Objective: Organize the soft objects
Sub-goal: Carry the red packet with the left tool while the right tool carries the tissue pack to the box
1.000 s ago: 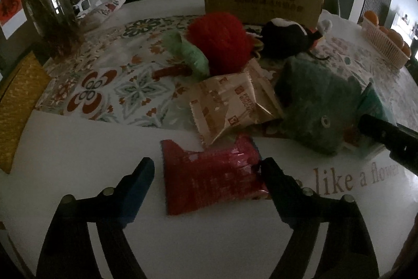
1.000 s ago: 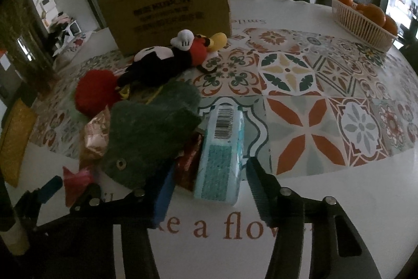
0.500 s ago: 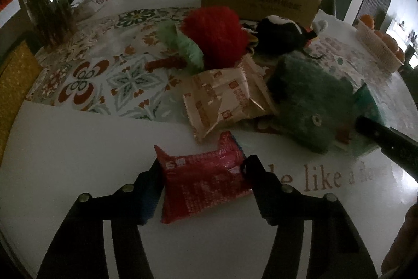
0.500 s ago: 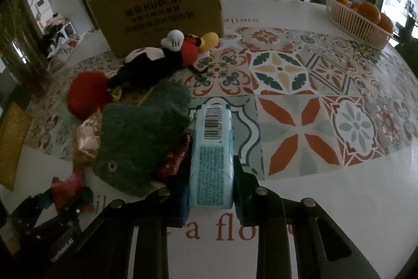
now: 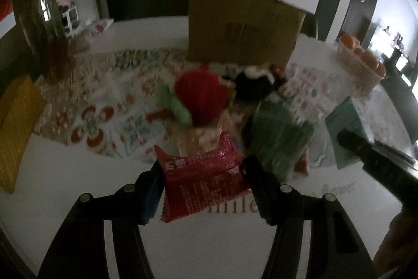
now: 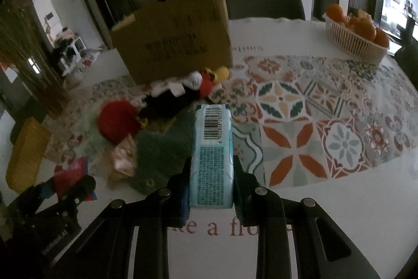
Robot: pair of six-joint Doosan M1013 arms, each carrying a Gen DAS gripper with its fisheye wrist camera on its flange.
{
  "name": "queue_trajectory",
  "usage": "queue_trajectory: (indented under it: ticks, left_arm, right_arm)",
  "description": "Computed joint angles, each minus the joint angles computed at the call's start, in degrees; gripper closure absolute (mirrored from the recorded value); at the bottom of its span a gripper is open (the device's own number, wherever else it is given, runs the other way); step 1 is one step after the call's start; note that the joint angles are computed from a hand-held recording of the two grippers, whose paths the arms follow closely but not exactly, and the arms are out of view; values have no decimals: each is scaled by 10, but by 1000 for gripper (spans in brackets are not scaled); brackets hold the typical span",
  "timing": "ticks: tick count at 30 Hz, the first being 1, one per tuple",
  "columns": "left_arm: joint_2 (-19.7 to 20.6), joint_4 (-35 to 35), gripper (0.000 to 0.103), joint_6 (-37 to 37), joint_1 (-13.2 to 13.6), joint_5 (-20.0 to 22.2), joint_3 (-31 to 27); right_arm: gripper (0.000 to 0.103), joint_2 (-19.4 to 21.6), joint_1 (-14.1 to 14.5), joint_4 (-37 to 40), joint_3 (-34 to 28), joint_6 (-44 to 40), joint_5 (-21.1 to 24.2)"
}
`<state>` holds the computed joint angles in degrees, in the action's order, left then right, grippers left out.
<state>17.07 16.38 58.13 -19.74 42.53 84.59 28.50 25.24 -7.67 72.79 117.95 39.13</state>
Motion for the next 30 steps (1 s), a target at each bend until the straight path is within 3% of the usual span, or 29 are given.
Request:
queue_trajectory:
  ticks: [6,15,30]
  left_arm:
    - [-5,15,43,15,0,-20,-19]
    - [4,-21,43,58,13,-39,-63]
    - [59,-60,43,137,32,-46,-163]
  right_arm:
    - [75,-8,2,-12,-8,6,-14]
    - [75,-6,2,-15,-40,-1,-30]
    - [75,45,-12,4,-146,-32,-25]
